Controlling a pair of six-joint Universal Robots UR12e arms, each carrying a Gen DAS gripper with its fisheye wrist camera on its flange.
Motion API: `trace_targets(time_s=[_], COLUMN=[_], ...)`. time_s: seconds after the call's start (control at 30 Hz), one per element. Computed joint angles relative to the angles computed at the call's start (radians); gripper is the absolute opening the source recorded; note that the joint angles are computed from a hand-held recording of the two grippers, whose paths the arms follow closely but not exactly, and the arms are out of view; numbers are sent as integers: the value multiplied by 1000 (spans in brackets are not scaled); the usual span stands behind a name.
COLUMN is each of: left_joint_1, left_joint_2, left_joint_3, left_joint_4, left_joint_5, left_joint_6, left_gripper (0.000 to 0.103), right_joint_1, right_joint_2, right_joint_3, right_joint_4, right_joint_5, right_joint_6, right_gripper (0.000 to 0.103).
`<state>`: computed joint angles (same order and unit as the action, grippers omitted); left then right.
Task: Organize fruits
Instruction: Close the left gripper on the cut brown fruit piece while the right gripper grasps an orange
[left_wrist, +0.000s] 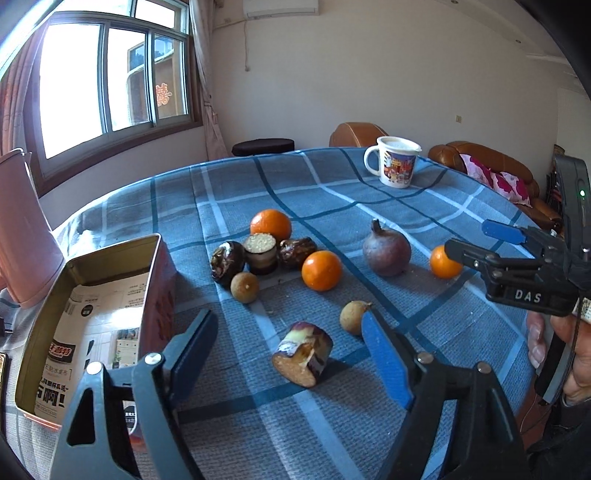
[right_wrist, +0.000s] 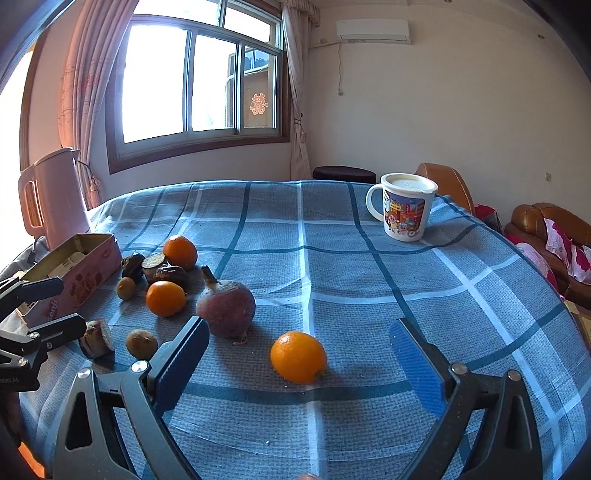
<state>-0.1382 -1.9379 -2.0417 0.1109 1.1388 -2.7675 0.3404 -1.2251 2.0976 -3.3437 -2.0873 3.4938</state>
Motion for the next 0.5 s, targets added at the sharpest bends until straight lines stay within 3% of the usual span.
trace_targets(time_s=[0.03, 0.1, 0.27, 0.4, 0.5], left_joint_1=[-2, -1, 1, 0, 13], left_joint_2=[0, -1, -4, -8, -12], left_joint_3=[8, 23, 42, 62, 75], left_joint_4=[-35, -102, -201, -283, -332], left_joint_5=[0, -14, -39, -45, -88], left_joint_6=[5, 9, 16, 29, 8], left_gripper=[80, 67, 60, 50, 43], right_joint_1=[-10, -31, -58, -74, -80], right_joint_2=[-5, -16, -28, -30, -29], right_joint_3=[0, 6, 5, -4, -8], right_joint_4=[27, 54, 117, 175, 192], right_joint_5=[22, 81, 172, 239, 268], right_joint_6=[15, 45, 69, 68, 70], right_gripper=[82, 74, 73, 64, 58])
